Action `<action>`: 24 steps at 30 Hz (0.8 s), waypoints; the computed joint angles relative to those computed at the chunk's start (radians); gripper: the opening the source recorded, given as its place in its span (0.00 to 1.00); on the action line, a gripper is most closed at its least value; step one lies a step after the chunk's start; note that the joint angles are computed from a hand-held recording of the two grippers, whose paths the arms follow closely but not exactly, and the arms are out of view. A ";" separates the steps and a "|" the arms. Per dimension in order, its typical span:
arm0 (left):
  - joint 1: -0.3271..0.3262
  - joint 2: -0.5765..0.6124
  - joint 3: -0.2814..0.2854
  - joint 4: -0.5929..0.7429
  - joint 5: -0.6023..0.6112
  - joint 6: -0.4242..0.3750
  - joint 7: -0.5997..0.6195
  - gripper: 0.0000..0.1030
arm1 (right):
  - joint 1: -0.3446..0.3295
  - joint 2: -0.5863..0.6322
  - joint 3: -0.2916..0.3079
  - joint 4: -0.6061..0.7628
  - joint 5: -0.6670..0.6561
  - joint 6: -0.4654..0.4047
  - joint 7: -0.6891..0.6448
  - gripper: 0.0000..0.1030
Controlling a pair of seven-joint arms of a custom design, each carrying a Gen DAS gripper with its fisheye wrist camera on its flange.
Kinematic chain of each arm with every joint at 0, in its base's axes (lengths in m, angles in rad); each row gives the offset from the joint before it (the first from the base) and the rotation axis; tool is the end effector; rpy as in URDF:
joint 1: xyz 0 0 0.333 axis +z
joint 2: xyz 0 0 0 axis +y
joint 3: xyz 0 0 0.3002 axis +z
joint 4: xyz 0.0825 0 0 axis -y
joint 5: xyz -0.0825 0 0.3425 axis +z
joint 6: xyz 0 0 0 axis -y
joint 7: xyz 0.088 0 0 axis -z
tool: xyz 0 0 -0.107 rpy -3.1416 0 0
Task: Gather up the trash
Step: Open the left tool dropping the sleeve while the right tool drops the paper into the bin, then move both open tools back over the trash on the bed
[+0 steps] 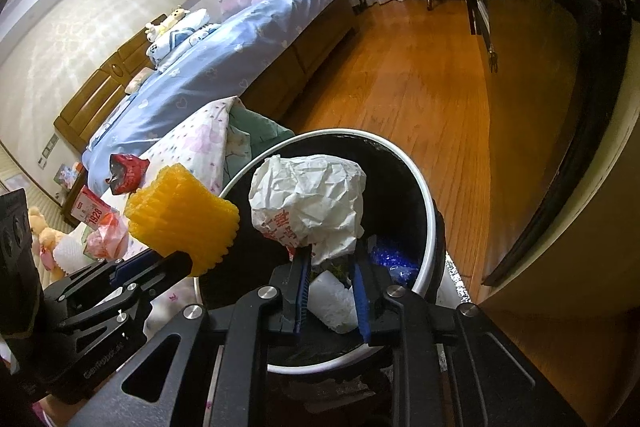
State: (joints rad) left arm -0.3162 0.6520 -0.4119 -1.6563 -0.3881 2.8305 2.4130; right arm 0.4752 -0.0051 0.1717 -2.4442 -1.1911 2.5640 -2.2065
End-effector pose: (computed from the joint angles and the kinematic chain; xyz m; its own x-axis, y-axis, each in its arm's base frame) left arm 0.5555 -0.4004 0.3245 -0.8905 -0.4516 0.0551 -0.3820 0.6764 -0.6298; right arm 0.3573 0.2877 0.3240 -0.6357 -0.6858 -0.3544 -0.4669 0.7072 -0.5309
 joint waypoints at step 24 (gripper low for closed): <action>0.342 -0.175 -0.218 -0.321 -0.388 0.198 0.275 0.53 | 0.058 0.085 0.011 0.149 -0.101 -0.026 0.016 0.71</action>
State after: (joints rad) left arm 0.0253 0.4774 -0.6299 -1.9770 -0.7764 3.0284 2.6876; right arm 0.5332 0.0800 0.1827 -2.2954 -1.2919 2.5376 -2.1909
